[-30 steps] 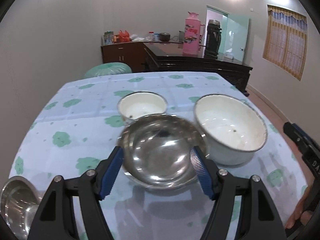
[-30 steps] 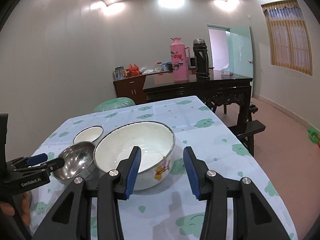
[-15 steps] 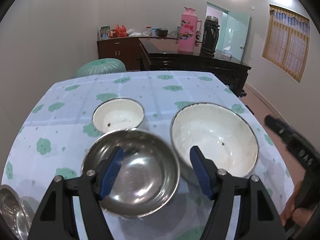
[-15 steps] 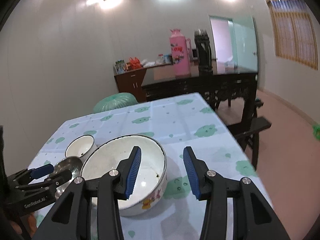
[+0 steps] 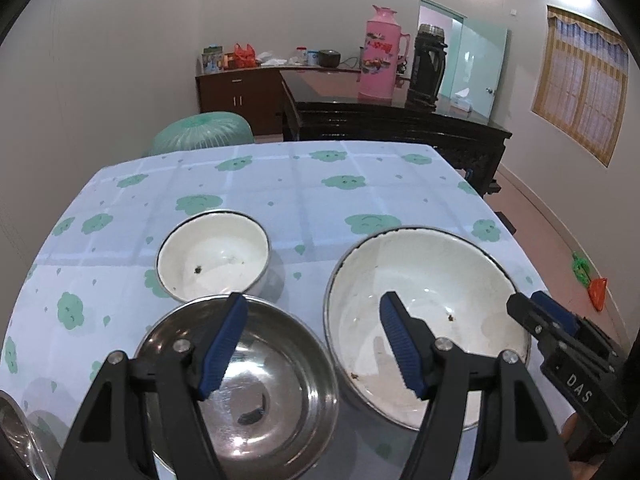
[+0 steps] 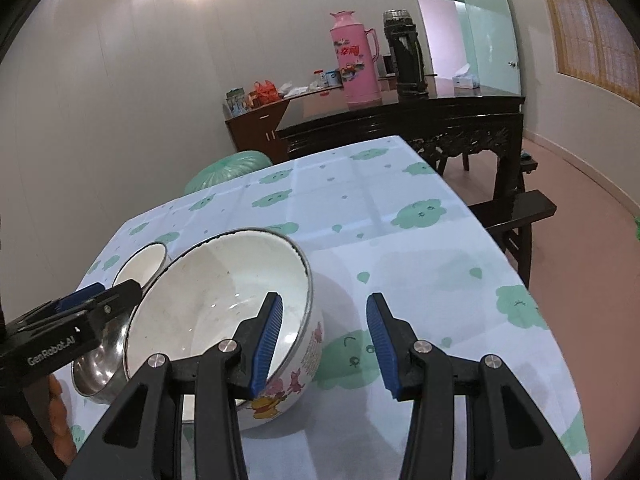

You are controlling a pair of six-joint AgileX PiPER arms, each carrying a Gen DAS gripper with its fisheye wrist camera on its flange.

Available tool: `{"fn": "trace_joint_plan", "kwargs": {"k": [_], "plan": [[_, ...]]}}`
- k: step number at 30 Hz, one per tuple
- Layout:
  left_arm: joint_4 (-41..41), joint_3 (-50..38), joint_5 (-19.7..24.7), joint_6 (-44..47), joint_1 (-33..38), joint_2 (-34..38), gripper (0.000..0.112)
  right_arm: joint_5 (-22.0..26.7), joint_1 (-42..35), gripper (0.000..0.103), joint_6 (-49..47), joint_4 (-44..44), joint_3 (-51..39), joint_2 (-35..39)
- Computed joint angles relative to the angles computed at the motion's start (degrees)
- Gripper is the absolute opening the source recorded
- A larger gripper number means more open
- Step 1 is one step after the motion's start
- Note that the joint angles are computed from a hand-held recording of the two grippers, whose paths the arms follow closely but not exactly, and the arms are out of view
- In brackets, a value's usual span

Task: Organize plates and bowls
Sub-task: 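Close both grippers on the rim of the large white enamel bowl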

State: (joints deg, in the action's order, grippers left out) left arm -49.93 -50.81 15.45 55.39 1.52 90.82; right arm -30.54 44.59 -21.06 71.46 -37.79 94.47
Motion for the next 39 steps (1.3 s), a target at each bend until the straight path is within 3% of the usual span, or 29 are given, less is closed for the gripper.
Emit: {"fn": "trace_joint_plan", "kwargs": {"k": [7, 13, 19, 25, 36, 39], "plan": [[1.7, -1.5, 0.7, -2.4, 1.3, 1.2, 0.069, 3.0, -0.8, 0.046, -4.3, 2.2, -2.5, 1.9], [2.2, -1.6, 0.6, -3.0, 1.4, 1.2, 0.069, 6.7, -2.2, 0.034, -3.3, 0.3, -3.1, 2.3], [3.6, -1.5, 0.7, -3.7, 0.9, 1.0, 0.069, 3.8, 0.7, 0.018, -20.2, 15.7, -5.5, 2.1], [6.5, -0.9, -0.1, -5.9, -0.5, 0.7, 0.069, 0.0, 1.5, 0.008, -23.6, 21.3, -2.8, -1.6], [9.0, -0.4, 0.9, -8.2, -4.1, 0.3, 0.069, -3.5, 2.1, 0.008, -26.8, 25.9, -0.1, -5.1], [9.6, -1.2, 2.2, -9.5, -5.1, 0.8, 0.060, -2.6, 1.1, 0.008, -24.9, 25.5, 1.3, -6.5]]}}
